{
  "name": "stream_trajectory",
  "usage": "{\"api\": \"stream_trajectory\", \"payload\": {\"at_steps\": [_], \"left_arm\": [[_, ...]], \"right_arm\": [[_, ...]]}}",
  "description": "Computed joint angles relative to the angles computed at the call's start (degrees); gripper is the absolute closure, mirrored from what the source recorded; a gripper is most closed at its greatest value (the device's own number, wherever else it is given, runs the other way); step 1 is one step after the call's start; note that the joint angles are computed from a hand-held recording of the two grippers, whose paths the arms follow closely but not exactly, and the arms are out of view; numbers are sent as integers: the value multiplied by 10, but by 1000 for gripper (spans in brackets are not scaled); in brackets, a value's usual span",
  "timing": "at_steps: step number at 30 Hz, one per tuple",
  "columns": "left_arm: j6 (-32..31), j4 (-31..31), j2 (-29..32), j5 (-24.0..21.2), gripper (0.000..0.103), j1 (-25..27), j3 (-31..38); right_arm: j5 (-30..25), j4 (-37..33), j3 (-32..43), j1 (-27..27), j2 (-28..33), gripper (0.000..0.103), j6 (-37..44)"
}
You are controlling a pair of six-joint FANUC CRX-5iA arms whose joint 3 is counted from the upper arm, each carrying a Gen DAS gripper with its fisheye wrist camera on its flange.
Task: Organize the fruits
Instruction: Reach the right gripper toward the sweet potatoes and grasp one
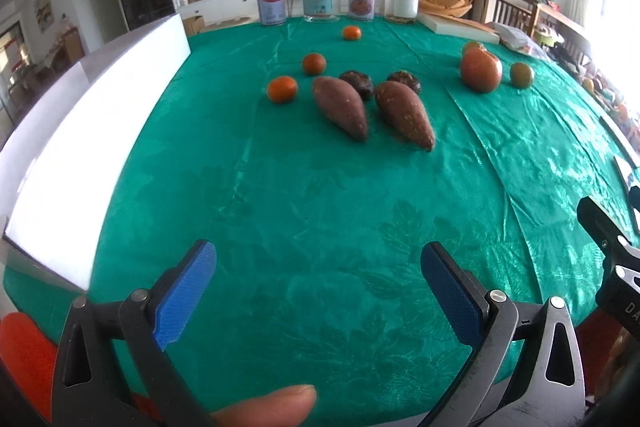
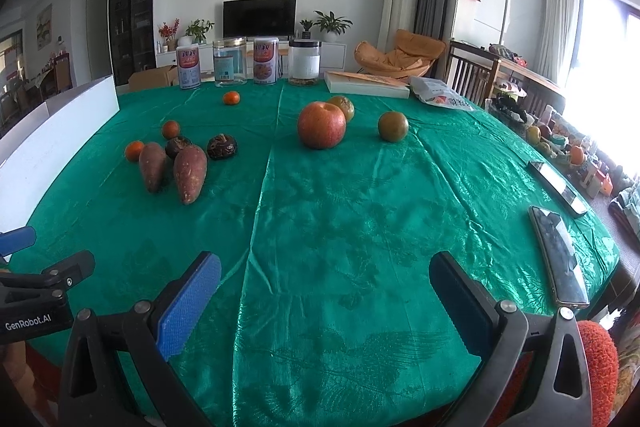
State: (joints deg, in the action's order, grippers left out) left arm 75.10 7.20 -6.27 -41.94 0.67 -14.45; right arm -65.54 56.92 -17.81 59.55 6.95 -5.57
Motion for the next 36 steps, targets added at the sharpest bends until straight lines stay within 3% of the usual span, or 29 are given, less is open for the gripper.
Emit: {"api": "stream_trajectory", "payload": {"at_steps": [10, 15, 20, 32, 36], "left_arm": [[35, -40, 52, -29, 1, -7, 38], [15, -14, 51, -16, 0, 2, 23], [3, 17, 50, -7, 0, 11, 10], [33, -4, 51, -15, 0, 3, 18], [14, 10, 53, -25, 0, 11, 19]], "right_arm": [[60, -85, 34, -53, 32, 0, 78], [70, -118, 39, -61, 40, 0, 91], [79, -109, 28, -62, 36, 0, 78], [97, -97, 12, -61, 27, 0, 65], [102, -106, 12, -62, 23, 0, 78]]}}
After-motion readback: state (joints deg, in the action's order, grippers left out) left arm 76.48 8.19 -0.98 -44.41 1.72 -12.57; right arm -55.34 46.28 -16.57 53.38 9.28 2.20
